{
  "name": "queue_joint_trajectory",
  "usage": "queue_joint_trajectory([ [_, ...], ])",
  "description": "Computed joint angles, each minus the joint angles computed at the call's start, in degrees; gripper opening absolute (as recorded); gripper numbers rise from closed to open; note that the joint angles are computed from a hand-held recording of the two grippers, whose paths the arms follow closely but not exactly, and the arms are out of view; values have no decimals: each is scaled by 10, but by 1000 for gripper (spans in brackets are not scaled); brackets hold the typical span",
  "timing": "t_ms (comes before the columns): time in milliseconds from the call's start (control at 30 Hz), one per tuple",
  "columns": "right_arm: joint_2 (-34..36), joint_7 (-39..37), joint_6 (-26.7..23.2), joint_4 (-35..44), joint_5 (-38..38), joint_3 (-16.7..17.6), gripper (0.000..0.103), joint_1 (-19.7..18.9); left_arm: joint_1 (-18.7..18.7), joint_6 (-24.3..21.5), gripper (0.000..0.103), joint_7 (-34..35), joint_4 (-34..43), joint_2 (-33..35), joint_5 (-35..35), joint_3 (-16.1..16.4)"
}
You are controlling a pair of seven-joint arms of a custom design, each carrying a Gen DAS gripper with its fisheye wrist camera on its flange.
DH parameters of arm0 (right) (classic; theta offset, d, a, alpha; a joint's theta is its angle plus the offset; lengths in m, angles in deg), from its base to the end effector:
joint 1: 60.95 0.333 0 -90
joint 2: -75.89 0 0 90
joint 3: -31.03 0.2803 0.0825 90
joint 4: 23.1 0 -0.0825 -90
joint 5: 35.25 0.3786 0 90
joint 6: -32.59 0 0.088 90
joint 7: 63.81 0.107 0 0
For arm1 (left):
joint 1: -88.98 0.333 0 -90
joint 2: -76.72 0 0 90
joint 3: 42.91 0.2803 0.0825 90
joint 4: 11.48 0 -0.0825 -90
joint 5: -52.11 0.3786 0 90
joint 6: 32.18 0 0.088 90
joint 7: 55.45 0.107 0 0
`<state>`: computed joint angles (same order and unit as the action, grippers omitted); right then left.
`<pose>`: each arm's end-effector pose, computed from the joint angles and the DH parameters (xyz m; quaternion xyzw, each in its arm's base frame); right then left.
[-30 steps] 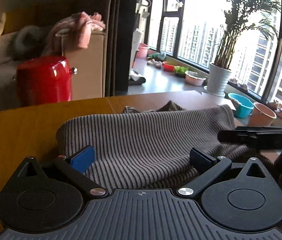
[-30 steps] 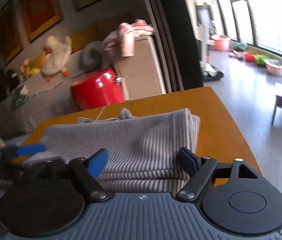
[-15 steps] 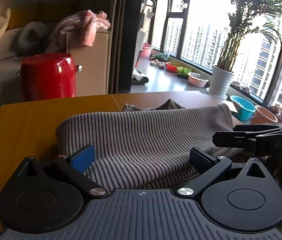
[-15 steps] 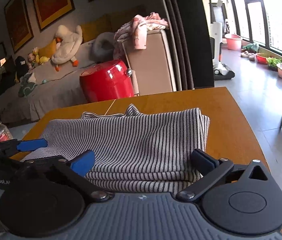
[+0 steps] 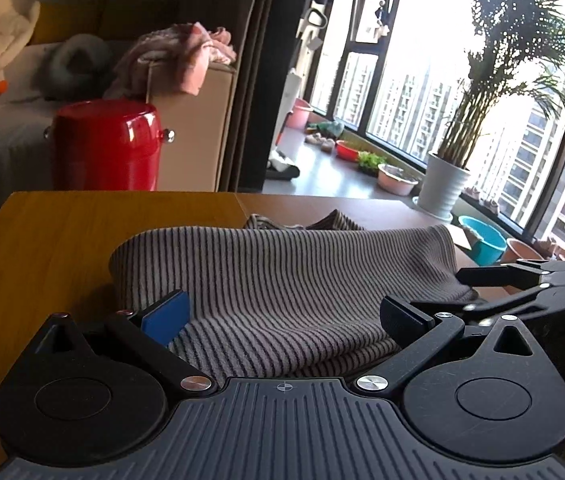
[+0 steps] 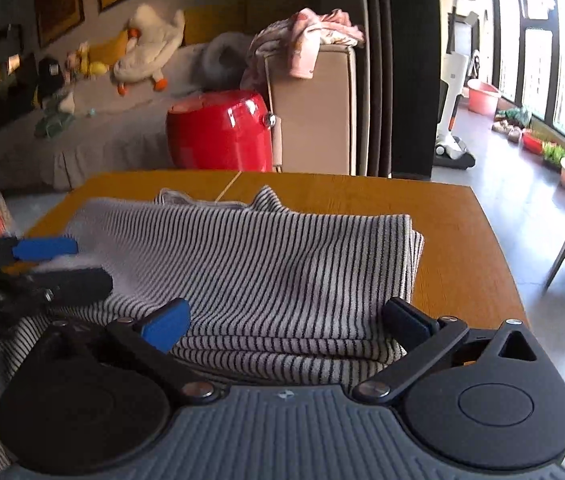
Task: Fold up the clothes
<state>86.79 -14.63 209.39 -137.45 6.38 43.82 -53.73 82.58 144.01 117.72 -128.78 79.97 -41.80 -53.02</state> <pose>0.6003 0.1539 0.4275 -0.7287 0.5209 -0.2234 0.3845 0.5604 -0.0810 0.4245 -0.5708 0.6520 -0.4424 0.2311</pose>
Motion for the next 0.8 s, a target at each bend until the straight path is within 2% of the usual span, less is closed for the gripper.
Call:
queue_joint_trajectory([
  [67, 0, -6, 5, -1, 7, 5, 103, -4, 1, -4, 103, -1, 1, 0, -1, 1],
  [167, 0, -60, 7, 4, 73, 33, 103, -27, 2, -5, 103, -1, 3, 2, -1, 1],
  [367, 1, -81, 15, 5, 100, 22, 103, -14, 2, -7, 103, 5, 4, 2, -8, 0],
  [600, 0, -102, 34, 7, 154, 28, 100, -19, 4, -10, 103, 7, 6, 4, -12, 2],
  [700, -7, -106, 58, 1, 161, 27, 81, -15, 4, -11, 103, 7, 7, 5, -13, 2],
  [733, -9, -127, 74, 2, 177, 42, 66, -24, 4, -12, 103, 7, 7, 5, -15, 2],
  [767, -11, -175, 92, 10, 217, 75, 54, -49, 5, -12, 103, 7, 8, 6, -15, 2],
  [800, -9, -243, 111, 24, 275, 122, 51, -85, 5, -12, 103, 6, 8, 6, -15, 2],
])
